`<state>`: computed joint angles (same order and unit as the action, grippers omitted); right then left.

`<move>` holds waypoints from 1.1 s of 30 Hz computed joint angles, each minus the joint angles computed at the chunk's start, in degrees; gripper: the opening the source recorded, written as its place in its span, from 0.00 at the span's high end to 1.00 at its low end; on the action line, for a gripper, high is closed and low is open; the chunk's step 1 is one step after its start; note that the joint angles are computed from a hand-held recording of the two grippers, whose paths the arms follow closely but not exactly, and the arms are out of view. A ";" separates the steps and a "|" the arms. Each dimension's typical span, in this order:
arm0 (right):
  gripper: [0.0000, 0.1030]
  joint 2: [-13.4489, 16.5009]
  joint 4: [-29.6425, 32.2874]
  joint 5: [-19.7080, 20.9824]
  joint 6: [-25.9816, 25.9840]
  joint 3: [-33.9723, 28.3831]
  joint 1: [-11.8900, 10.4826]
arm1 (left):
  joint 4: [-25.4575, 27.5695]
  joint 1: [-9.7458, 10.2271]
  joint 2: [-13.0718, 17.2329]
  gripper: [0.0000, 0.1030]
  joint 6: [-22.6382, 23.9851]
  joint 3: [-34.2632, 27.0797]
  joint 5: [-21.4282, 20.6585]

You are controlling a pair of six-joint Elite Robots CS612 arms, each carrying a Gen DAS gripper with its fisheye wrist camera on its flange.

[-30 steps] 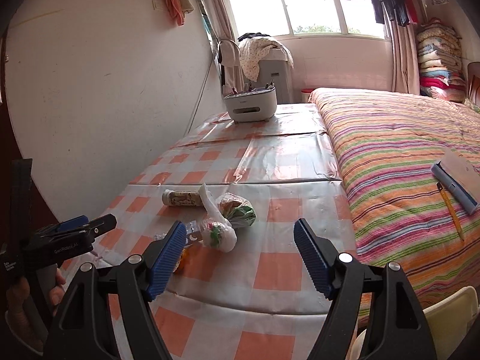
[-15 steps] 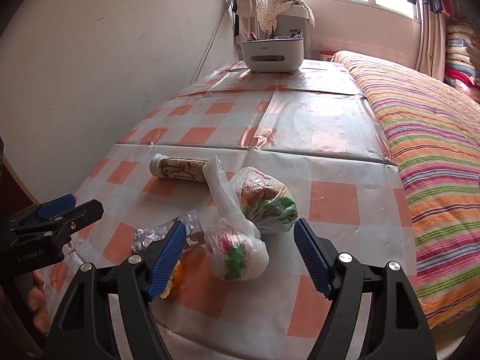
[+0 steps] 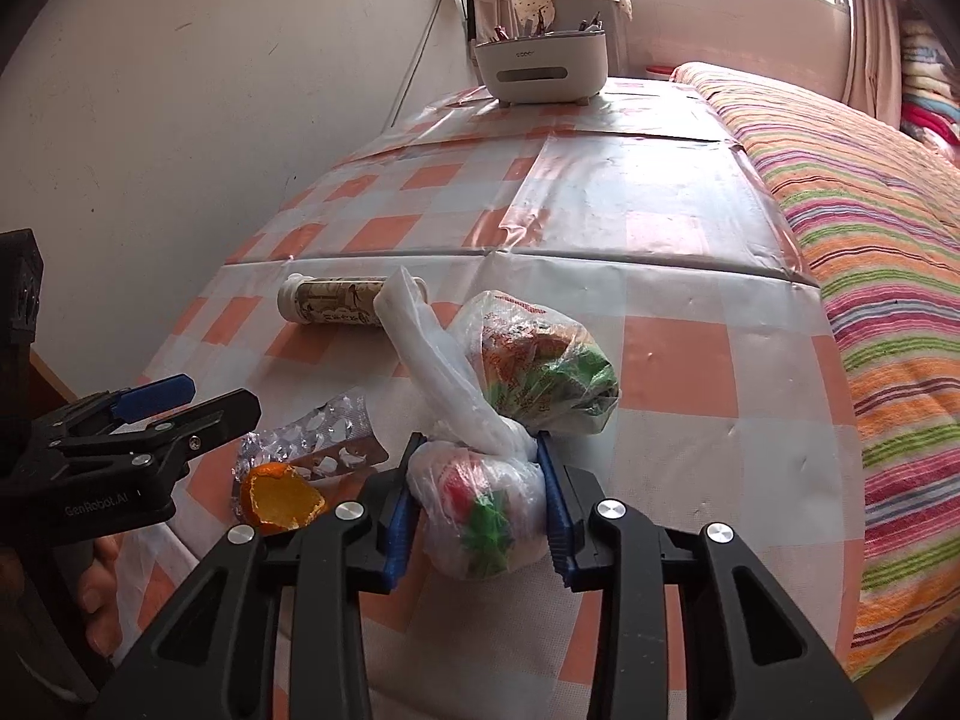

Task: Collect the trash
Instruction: 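Grasp the white produce bag with the right gripper while the left grasps the blister pack, then carry the produce bag and blister pack over the bin with both grippers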

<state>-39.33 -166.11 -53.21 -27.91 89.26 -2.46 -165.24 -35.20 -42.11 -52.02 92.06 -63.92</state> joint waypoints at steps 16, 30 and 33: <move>0.66 -1.70 -3.66 6.50 3.55 3.26 -2.85 | 1.28 0.57 2.98 0.15 4.43 -4.97 -9.00; 0.66 -2.01 -5.58 8.32 5.67 4.02 -3.72 | -0.04 0.59 2.01 0.40 1.56 -3.00 -6.46; 0.66 -2.09 -7.10 8.49 6.11 4.28 -3.89 | -1.77 0.45 1.45 0.40 -0.15 -1.73 -4.43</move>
